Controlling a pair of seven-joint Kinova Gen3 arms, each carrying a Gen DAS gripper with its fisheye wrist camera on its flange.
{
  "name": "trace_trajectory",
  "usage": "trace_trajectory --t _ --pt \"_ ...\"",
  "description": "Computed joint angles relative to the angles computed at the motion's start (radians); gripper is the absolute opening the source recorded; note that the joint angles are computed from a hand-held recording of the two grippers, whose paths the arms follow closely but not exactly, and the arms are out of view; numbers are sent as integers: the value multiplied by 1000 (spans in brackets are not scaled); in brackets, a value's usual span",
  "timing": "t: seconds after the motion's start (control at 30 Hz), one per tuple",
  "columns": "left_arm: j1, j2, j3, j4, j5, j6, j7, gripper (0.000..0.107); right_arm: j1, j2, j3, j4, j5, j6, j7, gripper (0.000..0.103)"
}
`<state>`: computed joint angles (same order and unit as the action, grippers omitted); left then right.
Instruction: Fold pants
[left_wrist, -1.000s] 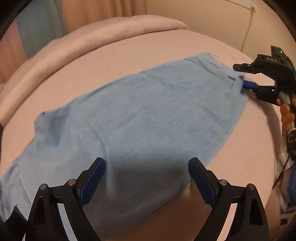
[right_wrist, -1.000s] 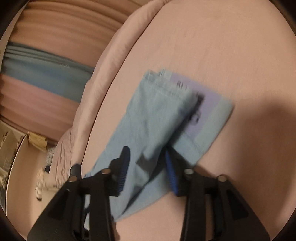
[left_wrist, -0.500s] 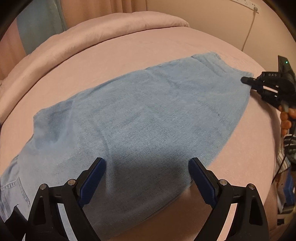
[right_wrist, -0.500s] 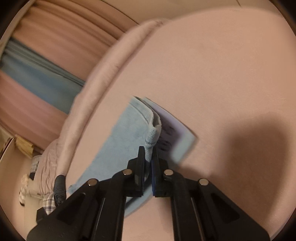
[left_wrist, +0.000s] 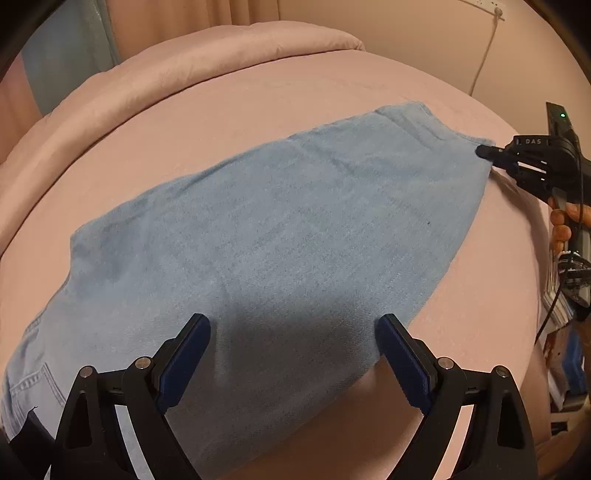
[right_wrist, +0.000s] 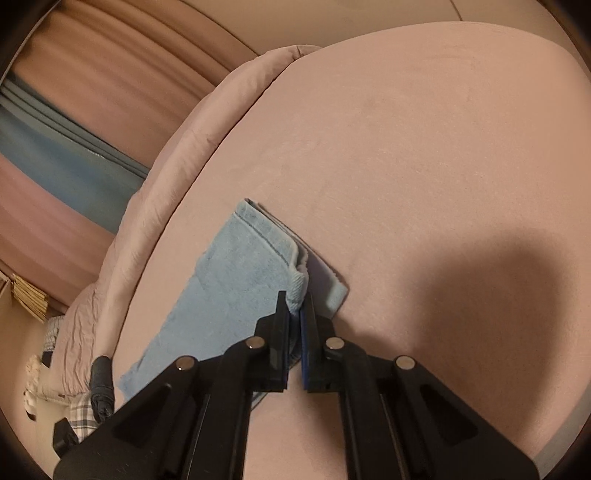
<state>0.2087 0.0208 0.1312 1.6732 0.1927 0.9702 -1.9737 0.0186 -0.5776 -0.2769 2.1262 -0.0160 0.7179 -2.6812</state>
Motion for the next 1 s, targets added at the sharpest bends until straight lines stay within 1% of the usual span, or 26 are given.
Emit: trace_trajectory --t 0.07,0.1,0.13,0.2,0.23,0.27,0.3,0.33,0.37,0.47,0.5,0.53,0.6,0.63,0.7,0.73,0.77,0.8,0.83,0.87,0.9,0.97,1.0 --pt "-16 -16 -13 3 44 4 -31 93 -37 12 45 -13 -15 24 29 7" --pt "-25 -24 -23 0 71 12 -48 93 -43 16 51 -27 -9 48 22 10" --pt "-37 -34 -39 -2 106 21 -71 93 -31 21 39 -58 13 89 -2 12" --pt "-68 -51 -70 -7 160 28 -101 93 47 -2 -35 -99 92 170 -34 37" --pt "-79 -51 -75 -13 165 28 -100 93 93 -24 -81 -111 132 204 -45 39" --pt "-93 -46 -83 -23 163 25 -91 93 120 -38 -122 -127 170 221 -47 39" --pt "-103 -36 -86 -37 153 22 -70 93 129 -39 -145 -146 192 222 -32 39" --pt "-112 -22 -86 -54 134 16 -35 93 119 -28 -152 -160 197 207 -1 39" --pt "-123 -3 -91 -72 127 7 -8 93 91 -3 -150 -177 200 195 33 39" --pt "-152 61 -95 -127 134 -10 49 93 -48 95 -89 -205 152 134 145 36" --pt "-154 79 -87 -144 113 -13 77 93 -80 138 -90 -225 156 139 160 35" --pt "-138 108 -92 -170 76 -22 116 93 -97 173 -98 -240 159 144 172 35" --pt "-133 147 -71 -207 4 -26 161 93 -142 235 -96 -266 160 151 193 36" --pt "-113 171 -80 -232 -37 -23 184 93 -167 261 -86 -280 155 154 214 37" --pt "-118 238 -68 -307 -75 28 196 92 -237 316 -51 -311 141 170 283 37" --pt "-121 273 -74 -350 -75 66 190 83 -265 348 -43 -337 144 184 317 37" --pt "-143 306 -69 -389 -59 107 175 76 -287 365 -38 -354 151 196 336 37" --pt "-178 339 -46 -422 -26 148 165 57 -310 392 -39 -382 165 212 357 37" --pt "-225 368 -10 -448 15 185 158 43 -323 416 -38 -406 172 218 379 37" --pt "-253 387 9 -462 54 206 140 42 -354 440 -19 -421 162 208 417 37" --pt "-263 393 9 -464 77 210 108 41 -372 459 -1 -432 143 192 454 37" --pt "-253 397 -15 -461 116 204 81 36 -407 511 18 -476 120 176 519 37" --pt "-268 403 -15 -473 141 208 69 30 -424 545 26 -510 102 177 558 37"
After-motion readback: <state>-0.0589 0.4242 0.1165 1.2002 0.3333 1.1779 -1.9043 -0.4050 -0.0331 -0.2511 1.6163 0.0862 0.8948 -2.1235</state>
